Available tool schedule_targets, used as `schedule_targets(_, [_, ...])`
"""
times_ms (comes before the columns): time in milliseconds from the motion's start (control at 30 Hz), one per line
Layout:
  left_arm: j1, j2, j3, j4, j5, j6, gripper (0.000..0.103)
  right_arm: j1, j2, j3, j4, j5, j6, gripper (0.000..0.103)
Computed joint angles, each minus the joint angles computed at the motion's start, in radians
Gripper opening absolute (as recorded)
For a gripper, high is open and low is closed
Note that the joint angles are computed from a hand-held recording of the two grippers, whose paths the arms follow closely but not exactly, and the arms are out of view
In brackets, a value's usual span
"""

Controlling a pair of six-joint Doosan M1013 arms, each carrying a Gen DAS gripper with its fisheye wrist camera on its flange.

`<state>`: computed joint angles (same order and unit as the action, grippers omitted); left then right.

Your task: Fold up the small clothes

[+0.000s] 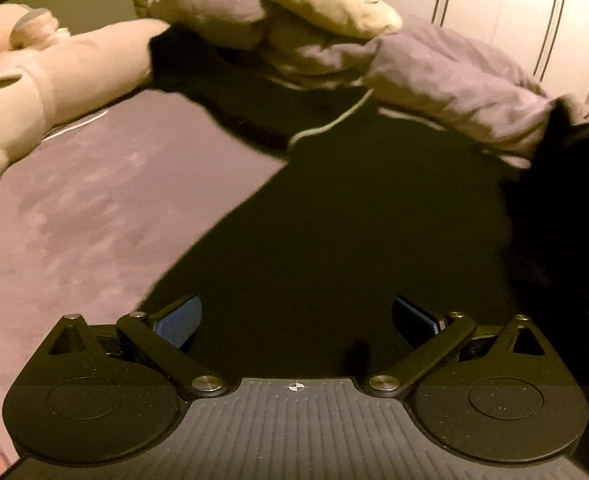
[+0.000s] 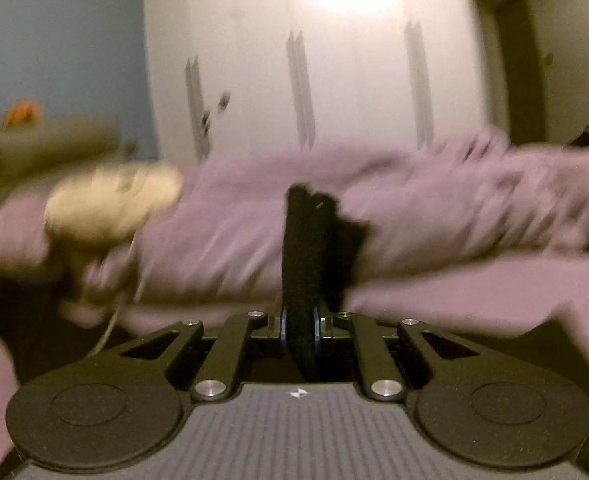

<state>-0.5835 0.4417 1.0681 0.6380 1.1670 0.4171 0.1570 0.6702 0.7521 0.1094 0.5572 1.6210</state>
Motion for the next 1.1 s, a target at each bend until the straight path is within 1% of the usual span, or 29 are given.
schedule_targets(33, [0.005, -0.005, 0.009, -0.004, 0.003, 0.002, 0.103, 0.012, 0.017, -0.01, 0.008, 0.043, -0.008, 0.018])
schedule_targets(67, [0.009, -0.009, 0.018, -0.006, 0.001, 0.0, 0.103, 0.024, 0.02, -0.003, 0.024, 0.081, -0.023, 0.024])
schedule_targets(100, [0.012, -0.011, 0.024, -0.006, -0.001, -0.001, 0.103, 0.029, 0.029, -0.013, 0.044, 0.137, -0.041, 0.029])
schedule_targets(133, [0.015, -0.015, 0.033, -0.004, -0.003, -0.003, 0.103, 0.029, 0.026, 0.007, 0.083, 0.143, -0.072, 0.03])
schedule_targets(167, [0.017, -0.014, 0.032, -0.004, -0.004, -0.002, 0.103, 0.039, -0.005, 0.057, 0.09, 0.167, -0.074, 0.033])
schedule_targets(200, [0.018, -0.01, 0.028, -0.004, -0.008, -0.001, 0.103, 0.035, -0.019, 0.084, 0.123, 0.162, -0.093, 0.04])
schedule_targets(233, [0.018, -0.006, 0.023, -0.003, -0.017, 0.002, 0.103, 0.021, -0.042, 0.122, 0.189, 0.146, -0.123, 0.044])
schedule_targets(267, [0.019, 0.0, 0.014, -0.007, -0.026, 0.01, 0.103, 0.008, -0.068, 0.164, 0.242, 0.117, -0.134, 0.053])
schedule_targets(300, [0.02, 0.009, -0.001, -0.019, -0.038, 0.023, 0.103, -0.01, -0.099, 0.207, 0.287, 0.092, -0.132, 0.06])
schedule_targets(367, [0.022, 0.023, -0.028, -0.056, -0.071, 0.046, 0.103, -0.051, -0.164, 0.309, 0.361, 0.016, -0.069, 0.063])
schedule_targets(467, [0.033, 0.063, -0.099, -0.14, -0.127, 0.094, 0.103, -0.118, -0.244, 0.443, 0.397, -0.058, 0.098, 0.063])
schedule_targets(533, [0.039, 0.102, -0.162, -0.189, -0.166, 0.123, 0.103, -0.151, -0.281, 0.509, 0.336, -0.101, 0.234, 0.063])
schedule_targets(567, [0.044, 0.125, -0.195, -0.22, -0.179, 0.153, 0.103, -0.17, -0.296, 0.542, 0.341, -0.127, 0.269, 0.063])
schedule_targets(600, [0.051, 0.152, -0.239, -0.266, -0.174, 0.197, 0.103, -0.182, -0.302, 0.553, 0.311, -0.122, 0.332, 0.063])
schedule_targets(633, [0.057, 0.193, -0.308, -0.313, -0.138, 0.232, 0.103, -0.196, -0.304, 0.554, 0.263, -0.094, 0.405, 0.063])
schedule_targets(667, [0.061, 0.226, -0.358, -0.339, -0.119, 0.25, 0.103, -0.202, -0.31, 0.565, 0.265, -0.103, 0.426, 0.063])
schedule_targets(700, [0.064, 0.253, -0.401, -0.357, -0.104, 0.267, 0.103, -0.209, -0.311, 0.574, 0.314, -0.127, 0.403, 0.063])
schedule_targets(767, [0.072, 0.327, -0.522, -0.396, -0.035, 0.305, 0.103, -0.222, -0.308, 0.58, 0.421, -0.142, 0.34, 0.063])
schedule_targets(800, [0.076, 0.354, -0.565, -0.411, -0.013, 0.304, 0.103, -0.228, -0.307, 0.585, 0.489, -0.151, 0.292, 0.063])
schedule_targets(833, [0.08, 0.379, -0.605, -0.421, 0.006, 0.292, 0.103, -0.231, -0.303, 0.587, 0.524, -0.158, 0.266, 0.063])
schedule_targets(933, [0.081, 0.395, -0.617, -0.401, -0.015, 0.245, 0.103, -0.233, -0.291, 0.585, 0.568, -0.174, 0.238, 0.058])
schedule_targets(1000, [0.083, 0.395, -0.614, -0.405, -0.032, 0.235, 0.103, -0.232, -0.287, 0.584, 0.603, -0.185, 0.226, 0.041])
schedule_targets(1067, [0.088, 0.389, -0.597, -0.427, -0.067, 0.223, 0.103, -0.229, -0.277, 0.587, 0.665, -0.203, 0.204, 0.031])
schedule_targets(1100, [0.09, 0.387, -0.59, -0.436, -0.081, 0.214, 0.103, -0.229, -0.271, 0.584, 0.671, -0.205, 0.21, 0.025])
